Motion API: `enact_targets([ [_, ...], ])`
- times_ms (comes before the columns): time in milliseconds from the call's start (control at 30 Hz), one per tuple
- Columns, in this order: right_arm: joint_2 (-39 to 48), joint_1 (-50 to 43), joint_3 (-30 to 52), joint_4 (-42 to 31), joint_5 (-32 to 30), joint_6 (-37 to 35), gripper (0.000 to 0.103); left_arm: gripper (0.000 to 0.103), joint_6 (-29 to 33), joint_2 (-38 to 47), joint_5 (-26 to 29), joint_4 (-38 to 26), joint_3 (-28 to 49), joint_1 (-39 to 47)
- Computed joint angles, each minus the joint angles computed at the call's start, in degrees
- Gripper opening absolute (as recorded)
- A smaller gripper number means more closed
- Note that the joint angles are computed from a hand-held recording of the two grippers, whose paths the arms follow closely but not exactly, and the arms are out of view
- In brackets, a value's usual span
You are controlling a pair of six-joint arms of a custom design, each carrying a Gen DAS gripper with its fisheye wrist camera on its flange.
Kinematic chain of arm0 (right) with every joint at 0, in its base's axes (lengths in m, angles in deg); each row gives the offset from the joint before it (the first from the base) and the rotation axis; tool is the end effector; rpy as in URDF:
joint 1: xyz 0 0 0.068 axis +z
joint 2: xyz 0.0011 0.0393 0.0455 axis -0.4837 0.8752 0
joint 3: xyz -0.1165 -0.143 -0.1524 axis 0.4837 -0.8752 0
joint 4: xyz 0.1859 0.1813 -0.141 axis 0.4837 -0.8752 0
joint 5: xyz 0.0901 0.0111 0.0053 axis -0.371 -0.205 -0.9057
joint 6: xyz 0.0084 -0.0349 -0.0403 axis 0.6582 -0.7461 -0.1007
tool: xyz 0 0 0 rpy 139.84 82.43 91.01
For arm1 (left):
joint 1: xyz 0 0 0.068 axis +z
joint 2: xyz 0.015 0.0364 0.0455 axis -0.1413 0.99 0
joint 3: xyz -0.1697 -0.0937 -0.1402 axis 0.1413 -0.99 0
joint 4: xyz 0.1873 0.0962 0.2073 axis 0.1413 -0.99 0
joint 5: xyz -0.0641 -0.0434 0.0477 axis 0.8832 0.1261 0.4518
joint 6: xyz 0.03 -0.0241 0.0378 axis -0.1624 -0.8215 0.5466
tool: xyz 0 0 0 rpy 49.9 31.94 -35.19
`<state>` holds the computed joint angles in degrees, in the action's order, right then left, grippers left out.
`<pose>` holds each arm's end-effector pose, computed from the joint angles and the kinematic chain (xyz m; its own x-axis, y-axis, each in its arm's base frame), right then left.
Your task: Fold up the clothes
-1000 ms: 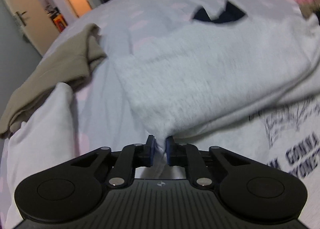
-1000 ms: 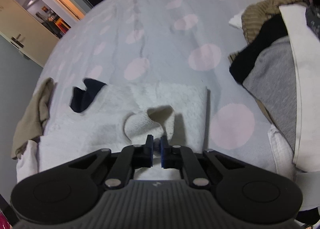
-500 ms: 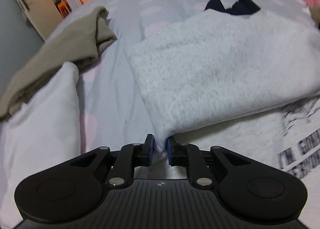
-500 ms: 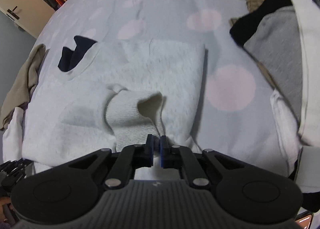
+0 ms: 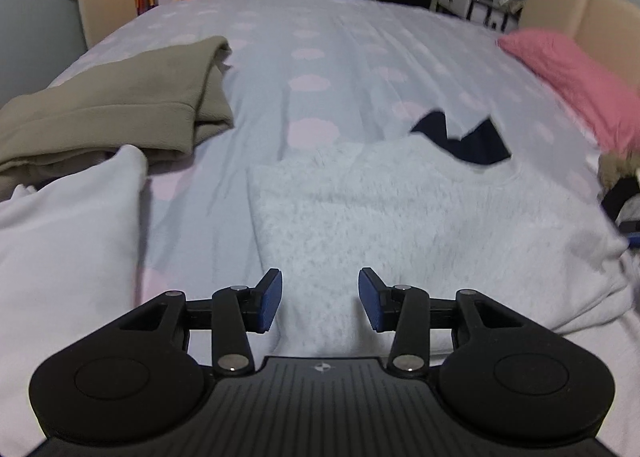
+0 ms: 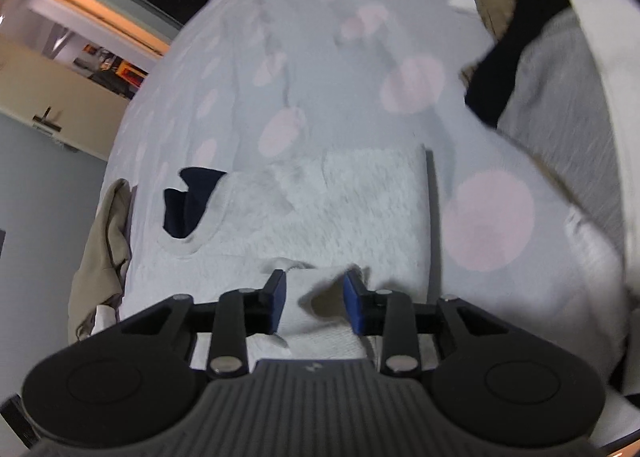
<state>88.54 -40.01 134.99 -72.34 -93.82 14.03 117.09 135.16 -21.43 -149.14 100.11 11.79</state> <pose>0.2042 -0.0291 0.2811 -0.5563 0.7762 -0.2968 0.5212 0.6040 0.6029 0.3559 0.1096 0.2996 -0.6868 0.4003 -0.6067 0.5408 0.8391 -0.0586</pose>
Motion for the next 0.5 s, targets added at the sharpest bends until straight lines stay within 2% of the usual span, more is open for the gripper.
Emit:
enact_targets([
  [67, 0.78, -0.29, -1.20, 1.86, -1.19, 1.39, 0.032, 0.034, 0.08, -0.14, -1.69, 1.21, -2.36, -1.20],
  [100, 0.71, -0.40, -2.01, 2.95, -1.82, 2.11, 0.027, 0.032, 0.02, -0.07, -2.85, 1.81, -3.52, -1.75],
  [133, 0.64, -0.49, -2.80, 4.02, -2.36, 2.77, 0.015, 0.031, 0.06, -0.30, -4.31, 2.48, -4.83, -2.27],
  [200, 0.38, 0.41, -3.14, 4.94, -0.91, 1.23, 0.003, 0.026, 0.52, -1.20, -7.01, 5.07, -7.81, -2.94],
  [233, 0.28, 2.47, -2.39, 4.73, 2.79, -1.29, 0.003, 0.026, 0.58, -1.12, -7.12, 5.24, -7.97, -2.92],
  [333, 6.06, 13.77, 3.94, 0.38, 21.54, -15.60, 0.003, 0.025, 0.42, -0.76, -7.66, 5.44, -7.92, -2.96],
  [400, 8.19, 17.64, 4.22, -0.37, 26.45, -17.51, 0.003, 0.025, 0.63, -0.86, -7.89, 5.39, -7.87, -2.83],
  [500, 8.71, 18.40, 3.50, -0.17, 27.59, -17.78, 0.004, 0.025, 1.09, -1.38, -7.93, 5.65, -8.36, -2.49],
])
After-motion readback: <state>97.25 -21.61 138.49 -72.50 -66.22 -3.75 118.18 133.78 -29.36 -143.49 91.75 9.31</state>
